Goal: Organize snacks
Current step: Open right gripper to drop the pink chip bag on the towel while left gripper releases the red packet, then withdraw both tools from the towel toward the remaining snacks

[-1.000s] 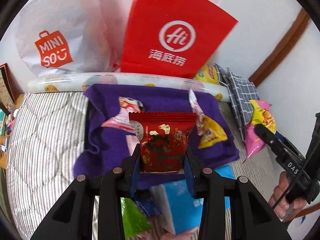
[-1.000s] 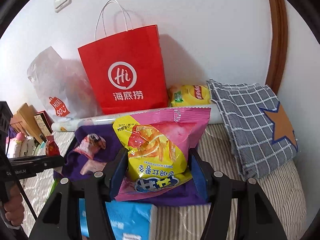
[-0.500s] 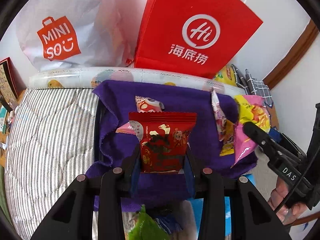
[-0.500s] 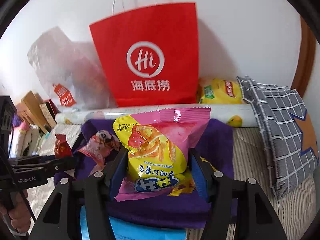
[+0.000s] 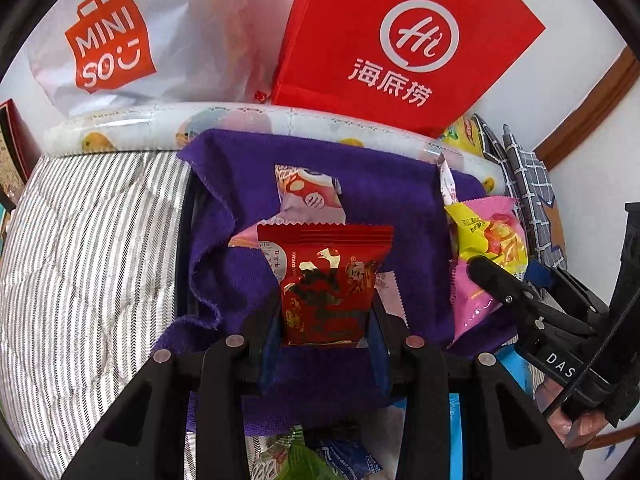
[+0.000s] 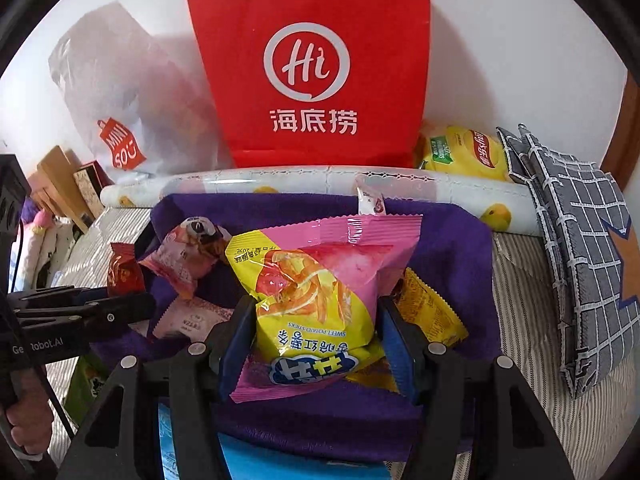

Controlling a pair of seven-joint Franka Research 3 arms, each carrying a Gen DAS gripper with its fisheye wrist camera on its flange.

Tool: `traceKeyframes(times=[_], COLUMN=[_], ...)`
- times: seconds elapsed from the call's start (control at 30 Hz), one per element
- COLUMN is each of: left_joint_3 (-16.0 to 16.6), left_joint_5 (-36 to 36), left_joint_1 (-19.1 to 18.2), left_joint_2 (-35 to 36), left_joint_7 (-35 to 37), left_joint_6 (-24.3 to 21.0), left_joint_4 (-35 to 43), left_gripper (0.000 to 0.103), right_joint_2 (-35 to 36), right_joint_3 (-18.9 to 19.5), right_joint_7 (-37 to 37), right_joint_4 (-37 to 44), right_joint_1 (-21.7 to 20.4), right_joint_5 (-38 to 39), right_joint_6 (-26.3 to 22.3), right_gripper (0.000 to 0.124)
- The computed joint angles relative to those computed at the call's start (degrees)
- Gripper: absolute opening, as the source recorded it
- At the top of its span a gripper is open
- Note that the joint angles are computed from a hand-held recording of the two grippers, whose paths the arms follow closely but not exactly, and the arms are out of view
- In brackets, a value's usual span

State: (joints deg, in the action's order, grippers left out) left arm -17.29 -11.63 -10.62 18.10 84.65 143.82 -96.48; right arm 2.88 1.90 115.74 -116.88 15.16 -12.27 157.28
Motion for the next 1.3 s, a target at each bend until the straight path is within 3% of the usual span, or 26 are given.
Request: traceKeyframes(times=[0.37,0.47,0.63,0.7,0.83,0.97,1.3], left_joint_3=[-0.11,-0.12,-0.23,-0.34,-0.45,-0.21,1.79], left_joint_5=[-0.24,-0.22,-0.26,-0.34,-0.54,0.42,7.10], left_joint_1=[-0.02,-0.06,-0.12,-0.13,-0.20,-0.74,-2.79], left_joint_2=[1.44,1.42,1.30,1.30,0.79,-1.16,-7.80], left_joint_7=[-0.55,-0.79,-0.42,-0.14,0.75,0.98,-3.75], left_joint_6=[-2.09,-2.42,-2.65,-2.96,-2.63,-0.64,2.17], left_joint_4=[1.51,1.55,1.49,1.64,1.51,-0.03,-6.72], left_gripper=[0.038,0.038,0.038,0.041,0.060,0.069,0.076], right_joint_2=[0.18,-0.15,-1.16,-1.48,-2.86,-4.99,-12.19], right_joint_3=[-0.25,-0.37,-0.02,0.12,0.57,1.48,5.72], right_joint_7=[2.33,4.39,4.52,5.28,7.20,8.64,17.80], right_joint_4=[0.21,-0.02,-0.99,-1.10,-1.98,-3.64,-7.27], right_joint_1=[0.49,0.38,-0.06,-0.15,-0.41,-0.91,-3.48], right_joint_5=[-3.13,-4.66,-4.02,-4.70,-5.19,-4.64,-12.50], right_joint_6=[-0.84,-0.61,0.99,1.21,2.06,2.30,-2.41], right_gripper=[0.061,0.068,0.070,0.071,0.071,0.071,0.071])
